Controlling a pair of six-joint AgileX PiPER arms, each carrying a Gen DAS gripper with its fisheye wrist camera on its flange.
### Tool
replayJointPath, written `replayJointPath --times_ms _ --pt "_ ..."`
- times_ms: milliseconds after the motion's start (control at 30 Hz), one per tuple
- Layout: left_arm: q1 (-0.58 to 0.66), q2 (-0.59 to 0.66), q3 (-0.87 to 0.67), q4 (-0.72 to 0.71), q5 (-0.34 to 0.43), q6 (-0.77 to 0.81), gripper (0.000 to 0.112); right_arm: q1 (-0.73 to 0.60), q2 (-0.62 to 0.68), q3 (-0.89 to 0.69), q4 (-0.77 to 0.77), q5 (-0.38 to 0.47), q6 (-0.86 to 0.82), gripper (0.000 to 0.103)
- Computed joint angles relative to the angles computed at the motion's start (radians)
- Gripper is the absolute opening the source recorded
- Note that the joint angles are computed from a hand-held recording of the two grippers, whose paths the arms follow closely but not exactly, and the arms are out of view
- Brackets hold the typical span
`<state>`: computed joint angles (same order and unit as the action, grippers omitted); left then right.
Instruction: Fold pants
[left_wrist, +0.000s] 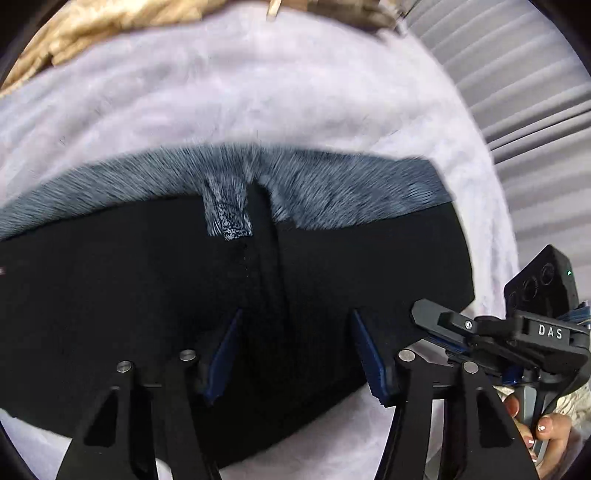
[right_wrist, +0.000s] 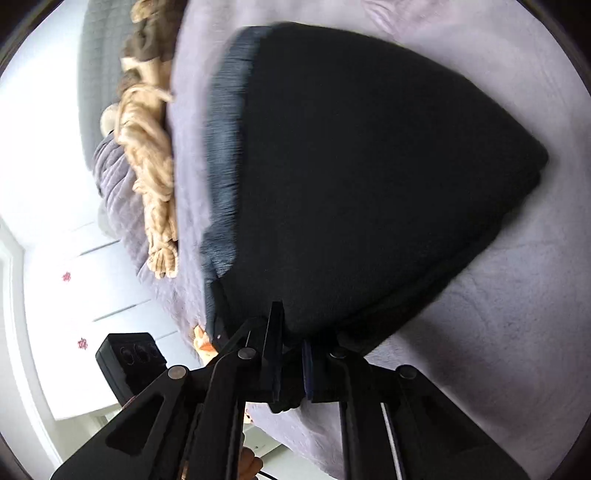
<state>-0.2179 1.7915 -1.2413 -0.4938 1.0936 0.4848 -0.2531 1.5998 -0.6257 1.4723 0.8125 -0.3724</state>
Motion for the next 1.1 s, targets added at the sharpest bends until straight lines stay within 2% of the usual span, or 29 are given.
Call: replayJointPath --times_ms 67,133,167,233,300,367,467,567,633,700,767,833,900,933,1000,1033,1100 --pt "0.015 -0.060 0.050 0.035 -0.040 0.014 0.061 0.030 -0.062 -0.040 -0.110 0.000 0.063 0.009" --pt "0.005 -0.075 0.098 0.132 -0.101 -0.038 0.078 0.080 -0.066 -0.058 -0.166 -0.003 0.108 0.006" --pt "0.004 -0.068 0.110 0.164 -0.119 -0.072 0.082 0.116 -0.043 -0.066 -0.184 -0.019 0.129 0.006" --pt "0.030 -0.048 0.103 0.180 -0.092 -0.100 0.082 0.196 0.033 -0.081 -0.201 -0.075 0.143 0.002" --pt "0.047 -0.069 0.090 0.175 -0.077 -0.097 0.082 0.222 0.076 -0.090 -0.166 -0.073 0.129 0.000" --pt "0.034 -0.105 0.075 0.213 -0.092 -0.105 0.082 0.210 0.067 -0.120 -0.195 -0.018 0.119 0.009" --pt "0.015 -0.101 0.002 0.192 -0.068 -0.099 0.082 0.174 -0.006 -0.235 -0.420 0.089 0.188 0.009" --pt "-0.058 -0.055 -0.088 0.161 -0.076 -0.137 0.082 0.090 -0.086 -0.327 -0.594 0.091 0.229 0.009" --pt "-0.131 -0.006 -0.141 0.176 -0.106 -0.191 0.082 0.013 -0.044 -0.401 -0.672 0.085 0.273 0.009" --pt "-0.189 0.036 -0.181 0.198 -0.132 -0.243 0.082 -0.055 0.039 -0.450 -0.637 0.069 0.260 0.009" --pt "-0.233 0.086 -0.189 0.277 -0.168 -0.309 0.082 -0.103 0.130 -0.471 -0.547 0.047 0.183 0.009" --pt "-0.262 0.150 -0.196 0.387 -0.166 -0.406 0.082 -0.078 0.237 -0.529 -0.589 0.036 0.200 0.009" --pt "-0.222 0.151 -0.136 0.360 -0.186 -0.374 0.083 -0.061 0.313 -0.525 -0.552 0.060 0.195 0.005" --pt "-0.185 0.129 -0.091 0.300 -0.201 -0.312 0.083 -0.054 0.314 -0.496 -0.516 0.048 0.180 0.005" --pt "-0.155 0.084 -0.042 0.285 -0.199 -0.250 0.083 -0.019 0.261 -0.447 -0.535 -0.001 0.164 0.005" --pt "-0.145 0.056 -0.021 0.290 -0.192 -0.227 0.083 0.009 0.243 -0.447 -0.568 0.010 0.180 0.005" --pt "-0.113 -0.003 0.020 0.277 -0.187 -0.182 0.083 0.042 0.235 -0.453 -0.569 0.095 0.181 0.005"
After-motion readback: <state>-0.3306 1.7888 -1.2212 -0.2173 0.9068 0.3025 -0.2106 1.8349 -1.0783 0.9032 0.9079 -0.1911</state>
